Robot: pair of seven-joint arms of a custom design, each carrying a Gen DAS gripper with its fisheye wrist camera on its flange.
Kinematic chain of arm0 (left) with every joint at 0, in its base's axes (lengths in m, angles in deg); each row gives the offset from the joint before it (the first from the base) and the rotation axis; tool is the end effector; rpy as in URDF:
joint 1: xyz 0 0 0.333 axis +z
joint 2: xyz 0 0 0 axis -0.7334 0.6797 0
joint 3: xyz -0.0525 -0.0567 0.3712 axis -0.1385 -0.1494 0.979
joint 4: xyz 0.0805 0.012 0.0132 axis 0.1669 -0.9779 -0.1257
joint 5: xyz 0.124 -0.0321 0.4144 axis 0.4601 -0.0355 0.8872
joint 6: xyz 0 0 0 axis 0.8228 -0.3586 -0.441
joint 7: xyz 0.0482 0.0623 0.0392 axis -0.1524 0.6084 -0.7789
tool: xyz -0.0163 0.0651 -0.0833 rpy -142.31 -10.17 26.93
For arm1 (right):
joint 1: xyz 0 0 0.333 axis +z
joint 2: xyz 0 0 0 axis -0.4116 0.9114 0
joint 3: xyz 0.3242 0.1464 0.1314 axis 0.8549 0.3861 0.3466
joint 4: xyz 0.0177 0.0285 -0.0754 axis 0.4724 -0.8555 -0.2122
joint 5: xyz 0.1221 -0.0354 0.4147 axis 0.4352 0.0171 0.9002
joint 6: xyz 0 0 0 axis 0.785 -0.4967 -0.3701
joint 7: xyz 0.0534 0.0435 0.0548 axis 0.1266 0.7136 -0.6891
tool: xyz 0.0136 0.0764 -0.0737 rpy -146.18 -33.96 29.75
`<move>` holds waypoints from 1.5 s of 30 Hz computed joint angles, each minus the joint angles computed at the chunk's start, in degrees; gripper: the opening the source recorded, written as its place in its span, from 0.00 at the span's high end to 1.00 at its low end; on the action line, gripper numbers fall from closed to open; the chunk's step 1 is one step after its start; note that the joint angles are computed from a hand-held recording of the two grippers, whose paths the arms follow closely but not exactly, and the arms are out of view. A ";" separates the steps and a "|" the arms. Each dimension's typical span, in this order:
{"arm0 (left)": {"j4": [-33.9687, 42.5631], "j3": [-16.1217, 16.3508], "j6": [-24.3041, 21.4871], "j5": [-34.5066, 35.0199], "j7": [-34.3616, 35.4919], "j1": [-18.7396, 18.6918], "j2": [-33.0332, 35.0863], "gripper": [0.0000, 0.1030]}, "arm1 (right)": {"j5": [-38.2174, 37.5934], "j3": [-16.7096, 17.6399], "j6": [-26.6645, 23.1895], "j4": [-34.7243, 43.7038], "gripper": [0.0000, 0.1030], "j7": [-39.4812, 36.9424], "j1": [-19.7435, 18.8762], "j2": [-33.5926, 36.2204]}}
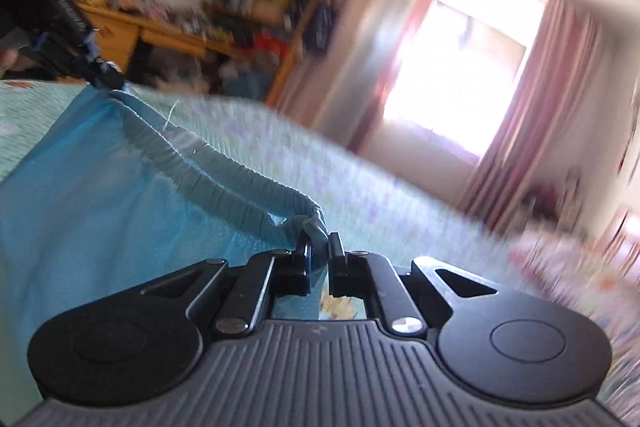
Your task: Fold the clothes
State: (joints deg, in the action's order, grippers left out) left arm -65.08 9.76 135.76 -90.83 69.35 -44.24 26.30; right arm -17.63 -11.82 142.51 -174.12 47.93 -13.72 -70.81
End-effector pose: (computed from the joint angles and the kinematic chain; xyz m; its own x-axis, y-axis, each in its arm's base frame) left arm 0.6844 -0.2321 0.5925 -0.2075 -0.8385 0.5038 -0.6280 -0.2807 -0.7258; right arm 0.5856 0.0990 0.5746 0.2500 -0.8901 0.3810 -0.2262 -0.4363 -0.8709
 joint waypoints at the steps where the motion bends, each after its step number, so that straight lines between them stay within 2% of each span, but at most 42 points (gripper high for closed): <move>1: 1.80 5.00 -1.30 6.47 -5.79 -4.10 2.28 0.88 | 4.18 -1.59 -2.44 2.96 0.92 -2.75 1.79 2.95; 2: 4.03 9.77 -2.97 11.75 -10.67 -7.97 4.62 0.88 | 9.50 -5.18 -5.12 6.21 0.92 -6.35 5.59 5.93; 3: 6.33 12.54 -4.64 16.47 -14.79 -10.09 7.00 0.88 | 14.26 -10.03 -6.96 8.45 0.92 -10.38 10.59 8.40; 4: 7.32 13.31 -5.23 17.58 -15.37 -10.67 8.22 0.88 | 19.61 -15.03 -8.95 10.88 0.92 -14.66 15.59 11.03; 5: 8.33 13.38 -5.83 19.18 -16.23 -10.63 9.50 0.88 | 20.94 -20.03 -9.72 11.43 0.92 -15.56 20.39 12.31; 7: 10.49 13.67 -7.10 22.08 -17.69 -10.72 12.02 0.88 | 18.15 -28.93 -11.42 11.99 0.92 -12.04 28.07 15.01; 8: 11.21 12.86 -7.49 22.96 -17.41 -10.02 12.66 0.88 | 17.39 -31.20 -12.13 12.38 0.92 -11.08 29.93 16.32; 9: 11.98 12.15 -7.97 23.89 -17.22 -9.42 13.30 0.88 | 16.78 -31.66 -11.92 12.42 0.92 -10.26 30.35 16.65; 12: 15.34 11.39 -10.71 27.16 -18.28 -8.93 15.18 0.87 | 15.61 -28.20 -13.86 14.53 0.92 -8.04 26.17 17.10; 15: 17.98 11.37 -12.49 29.24 -19.82 -9.16 16.78 0.82 | 14.46 -29.55 -18.50 17.86 0.92 -3.78 25.63 18.93; 18: 18.16 8.33 -12.87 25.36 -21.39 -6.13 17.65 0.50 | 12.82 -31.83 -24.02 21.01 0.90 2.37 25.99 21.02; 19: 18.26 7.45 -13.03 23.95 -21.84 -5.21 17.96 0.37 | 11.87 -31.35 -25.76 21.98 0.83 4.74 25.01 21.52; 20: 17.88 5.26 -12.46 23.80 -23.07 -3.24 18.27 0.35 | 14.93 -28.87 -25.33 21.68 0.77 4.39 22.74 20.84; 21: 15.49 4.40 -9.56 19.63 -21.62 -2.14 17.14 0.32 | 17.72 -25.33 -24.78 21.41 0.72 4.09 19.50 20.08; 22: 13.24 2.32 -6.84 17.38 -20.81 -0.05 16.20 0.28 | 20.78 -21.68 -24.29 21.22 0.57 3.56 16.14 19.42; 23: 11.15 -0.15 -4.20 15.09 -19.85 2.32 15.41 0.28 | 24.11 -17.64 -23.82 21.10 0.43 2.77 12.40 18.80; 24: 9.12 -3.97 -1.63 14.01 -19.39 5.79 14.98 0.28 | 29.68 -12.63 -23.60 20.81 0.42 0.88 7.83 17.65; 26: 5.65 -13.97 1.12 8.59 -12.66 14.07 14.67 0.28 | 39.83 -6.19 -19.49 19.10 0.43 -3.31 2.80 15.39; 28: 3.24 -23.98 1.43 5.27 -6.16 22.01 15.65 0.28 | 59.92 3.82 -17.00 20.16 0.43 -18.99 -5.10 13.65; 29: 2.20 -28.86 0.83 6.49 -4.80 25.81 16.82 0.26 | 69.96 8.82 -17.85 20.94 0.43 -28.02 -9.43 12.62; 30: 1.52 -31.75 -0.25 6.80 -2.94 27.89 17.53 0.25 | 77.12 13.82 -21.74 20.93 0.43 -34.56 -14.43 11.41; 31: 1.33 -32.71 -1.63 7.35 -1.79 28.44 17.85 0.23 | 80.43 17.26 -26.43 20.09 0.43 -37.08 -18.35 10.06; 32: 1.49 -31.68 -3.23 7.82 -1.21 27.51 17.46 0.22 | 80.31 18.70 -33.54 19.37 0.43 -35.58 -20.84 9.51; 33: 1.80 -28.65 -4.65 8.79 -2.09 25.19 16.43 0.20 | 77.85 18.66 -38.56 19.25 0.43 -31.89 -21.32 9.74; 35: 2.24 -18.86 -7.27 14.73 -9.34 18.22 14.13 0.21 | 67.65 16.01 -42.32 20.97 0.44 -21.42 -18.82 12.87; 36: 2.13 -16.08 -7.14 15.14 -9.84 16.34 14.02 0.25 | 63.31 15.85 -43.42 22.09 0.45 -16.94 -18.44 14.62; 37: 1.76 -15.30 -5.94 11.53 -6.54 15.71 13.87 0.31 | 62.50 13.69 -41.33 22.70 0.50 -15.31 -16.45 15.79; 38: 1.24 -16.52 -4.61 9.79 -4.39 16.77 14.33 0.32 | 61.39 12.49 -38.30 23.31 0.75 -13.37 -15.07 17.14; 39: 1.16 -16.82 -4.83 8.83 -3.57 17.16 14.16 0.32 | 61.11 11.06 -35.50 23.99 0.83 -12.10 -13.57 18.51; 42: 0.96 -12.09 -5.49 9.16 -4.10 13.69 11.80 0.32 | 70.32 10.68 -34.48 23.69 0.81 -16.82 -13.93 17.43; 43: 0.69 -10.50 -5.47 9.21 -4.45 12.50 10.87 0.31 | 73.03 10.32 -34.35 23.39 0.75 -18.55 -13.79 16.81; 44: -0.10 -10.15 -5.14 8.23 -4.07 12.38 9.76 0.31 | 75.73 9.89 -34.31 23.08 0.72 -20.27 -13.62 16.16; 45: -0.98 -11.16 -4.09 6.22 -2.82 13.10 8.80 0.31 | 78.17 9.44 -35.98 22.18 0.72 -21.97 -13.74 14.94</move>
State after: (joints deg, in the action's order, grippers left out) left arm -66.06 -1.40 131.67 -84.61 66.53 -31.14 35.09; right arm 60.54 -2.38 106.53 -151.93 25.96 -27.47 -55.87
